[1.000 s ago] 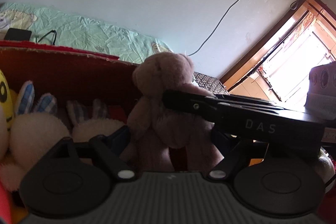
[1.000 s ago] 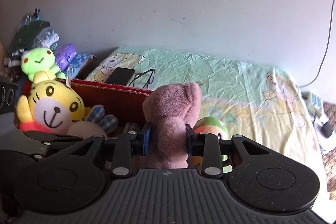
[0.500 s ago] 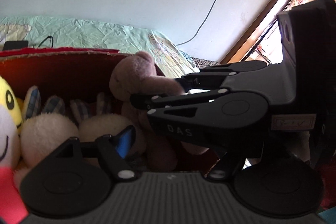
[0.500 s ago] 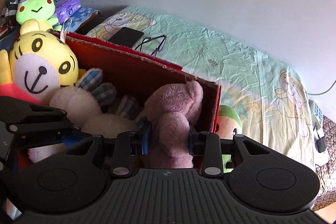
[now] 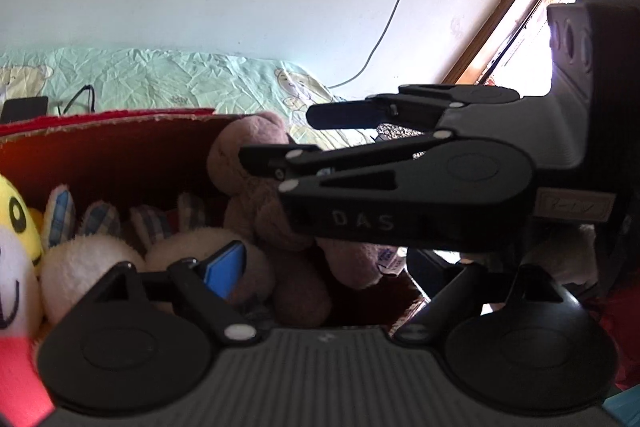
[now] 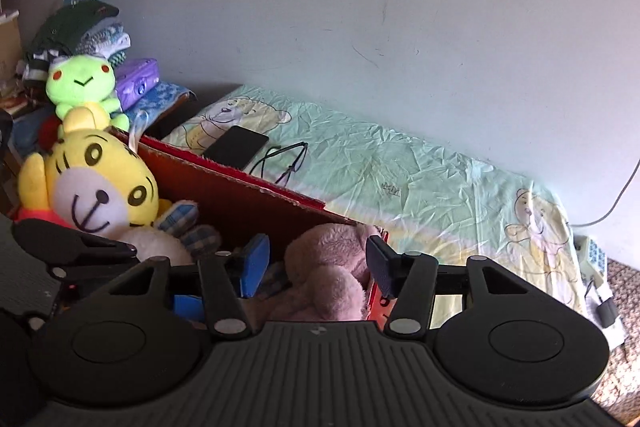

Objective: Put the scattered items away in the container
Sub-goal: 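Lower the pink teddy bear into the red box beside the bunnies, then open the right gripper to release the teddy bear in the box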

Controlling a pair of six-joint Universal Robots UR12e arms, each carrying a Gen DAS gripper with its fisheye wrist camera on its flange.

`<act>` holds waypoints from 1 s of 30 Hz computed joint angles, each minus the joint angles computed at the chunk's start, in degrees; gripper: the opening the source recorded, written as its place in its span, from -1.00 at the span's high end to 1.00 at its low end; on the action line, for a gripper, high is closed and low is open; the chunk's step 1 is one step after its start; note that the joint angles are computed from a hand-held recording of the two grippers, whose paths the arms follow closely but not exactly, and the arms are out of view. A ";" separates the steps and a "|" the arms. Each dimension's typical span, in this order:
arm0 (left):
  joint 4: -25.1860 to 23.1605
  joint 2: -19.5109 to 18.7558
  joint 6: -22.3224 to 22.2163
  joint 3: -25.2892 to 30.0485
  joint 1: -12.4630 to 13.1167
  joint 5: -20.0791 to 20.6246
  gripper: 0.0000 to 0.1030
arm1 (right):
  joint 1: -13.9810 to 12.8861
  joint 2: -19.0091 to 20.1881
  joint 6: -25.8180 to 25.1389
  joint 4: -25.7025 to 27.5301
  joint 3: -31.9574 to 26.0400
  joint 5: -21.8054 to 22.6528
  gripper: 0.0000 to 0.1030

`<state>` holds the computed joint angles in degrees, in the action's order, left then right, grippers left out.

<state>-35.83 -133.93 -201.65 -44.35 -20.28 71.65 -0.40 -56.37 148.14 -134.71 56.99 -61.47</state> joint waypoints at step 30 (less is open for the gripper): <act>-7.13 -0.49 -0.55 2.95 -1.14 12.28 -0.70 | -1.66 -0.40 9.37 10.75 -0.12 1.50 0.68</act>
